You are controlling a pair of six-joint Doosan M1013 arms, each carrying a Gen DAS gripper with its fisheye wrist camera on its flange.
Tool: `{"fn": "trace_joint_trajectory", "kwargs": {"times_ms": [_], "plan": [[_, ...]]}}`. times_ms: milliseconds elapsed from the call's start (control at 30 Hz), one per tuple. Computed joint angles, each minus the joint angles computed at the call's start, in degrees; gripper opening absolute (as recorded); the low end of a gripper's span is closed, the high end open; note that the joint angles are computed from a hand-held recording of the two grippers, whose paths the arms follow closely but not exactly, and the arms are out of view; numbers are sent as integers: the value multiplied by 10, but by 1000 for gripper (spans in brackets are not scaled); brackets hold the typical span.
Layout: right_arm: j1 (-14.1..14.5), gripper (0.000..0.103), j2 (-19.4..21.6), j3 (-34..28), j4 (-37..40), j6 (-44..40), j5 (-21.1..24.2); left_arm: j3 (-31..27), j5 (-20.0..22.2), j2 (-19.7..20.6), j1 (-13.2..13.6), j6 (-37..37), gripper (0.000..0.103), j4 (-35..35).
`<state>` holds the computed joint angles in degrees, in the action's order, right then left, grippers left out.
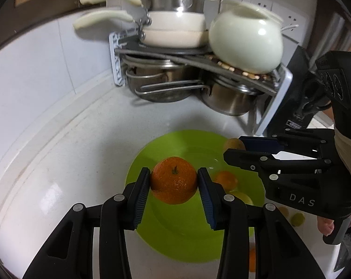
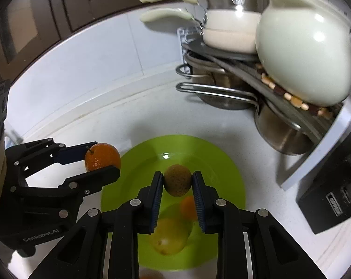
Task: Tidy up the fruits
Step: 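Carry the tangerine in left gripper while right gripper carries the brown fruit over the plate, then open left gripper over the plate while right gripper releases the brown fruit there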
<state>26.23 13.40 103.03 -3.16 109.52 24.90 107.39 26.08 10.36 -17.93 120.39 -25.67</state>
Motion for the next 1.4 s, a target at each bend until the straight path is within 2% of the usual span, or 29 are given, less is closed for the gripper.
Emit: {"fn": "trace_joint_trajectory", "kwargs": {"times_ms": [200,567,667,700,1000,1233,1300,1400], "plan": [[-14,27,25,-15,49,-37,21,-19,14,27,-1,-4,41,5],[-16,27,34,-19,49,-37,23,-30,24,45,-3,1,41,6],[-18,35,35,-21,61,-44,25,-25,14,40,-3,4,46,5],[-17,37,34,-20,57,-41,23,-21,8,36,-3,0,47,8],[-1,37,5,5,-12,28,-1,12,-39,-2,-8,-55,52,64],[16,39,-33,31,-68,90,-24,45,-71,-50,-8,-33,67,34],[22,43,-45,39,-98,125,-30,55,-79,-65,-9,-27,69,28],[33,48,-64,54,-172,202,-36,69,-92,-87,-15,-58,74,57]]}}
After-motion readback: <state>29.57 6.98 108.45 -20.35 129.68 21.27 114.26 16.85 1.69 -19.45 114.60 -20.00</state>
